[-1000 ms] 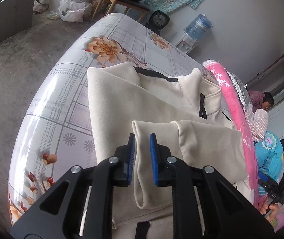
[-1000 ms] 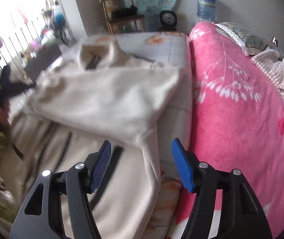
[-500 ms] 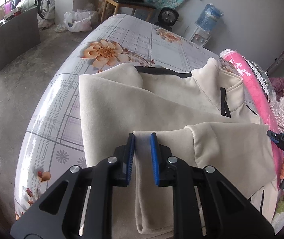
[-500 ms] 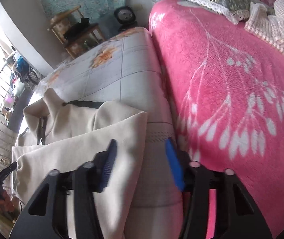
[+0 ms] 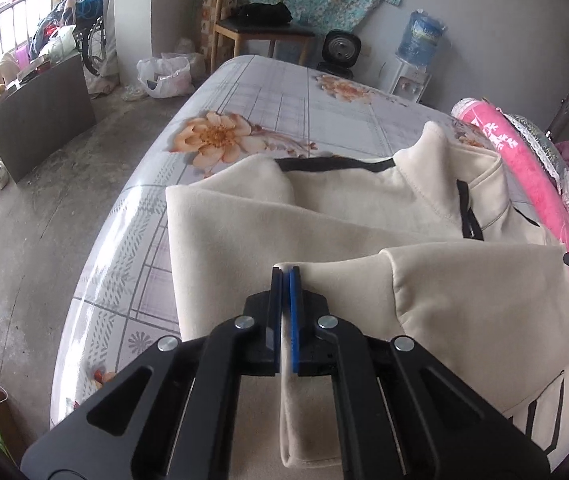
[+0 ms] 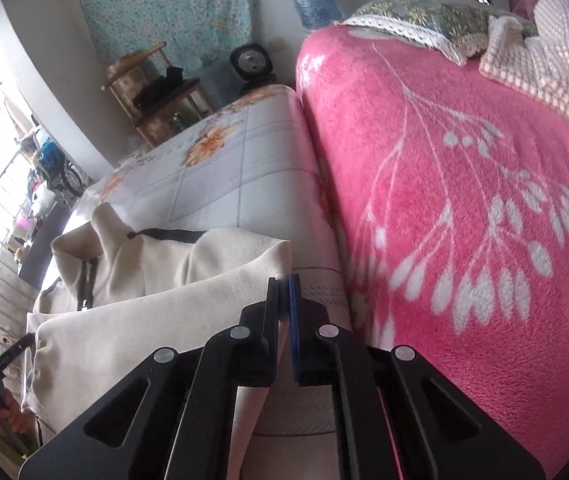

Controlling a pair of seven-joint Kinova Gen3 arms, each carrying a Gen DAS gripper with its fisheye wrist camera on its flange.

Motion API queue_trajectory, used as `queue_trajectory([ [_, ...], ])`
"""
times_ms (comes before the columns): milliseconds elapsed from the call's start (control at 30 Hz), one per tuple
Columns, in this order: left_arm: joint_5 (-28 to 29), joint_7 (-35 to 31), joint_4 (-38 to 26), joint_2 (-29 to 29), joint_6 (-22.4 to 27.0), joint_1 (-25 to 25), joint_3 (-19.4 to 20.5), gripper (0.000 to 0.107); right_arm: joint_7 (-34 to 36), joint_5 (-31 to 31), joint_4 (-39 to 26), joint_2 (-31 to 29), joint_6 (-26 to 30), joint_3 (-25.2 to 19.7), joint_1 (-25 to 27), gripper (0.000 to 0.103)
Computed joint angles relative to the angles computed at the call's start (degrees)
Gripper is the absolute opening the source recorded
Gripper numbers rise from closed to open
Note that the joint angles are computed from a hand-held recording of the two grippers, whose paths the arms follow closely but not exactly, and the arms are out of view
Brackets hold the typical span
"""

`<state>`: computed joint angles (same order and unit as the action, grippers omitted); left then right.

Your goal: Fold large clothes

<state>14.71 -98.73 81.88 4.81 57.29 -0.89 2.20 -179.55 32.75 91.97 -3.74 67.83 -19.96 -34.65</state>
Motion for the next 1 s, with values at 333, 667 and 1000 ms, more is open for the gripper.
queue_trajectory([
  [333,7.3,-9.32,2.18,-6.06,0.15,-0.94,-2.23,0.026,7.44,7.51,-13.31,5.19,16.97,-6.06,-8.47,0.026],
  [667,5.02,-9.33,1.8,-4.55,8.92,0.97,-0.38,0.044,17.17,-3.53,-18.25,11.01,18.7,-5.06,-13.32,0.04],
  [1000,5.47,-11.29,4.02,-13.42,17.79,-0.69,-4.51,0.066,2.02,4.24,-25.44,14.93,27.14,-4.9,-28.97,0.061],
])
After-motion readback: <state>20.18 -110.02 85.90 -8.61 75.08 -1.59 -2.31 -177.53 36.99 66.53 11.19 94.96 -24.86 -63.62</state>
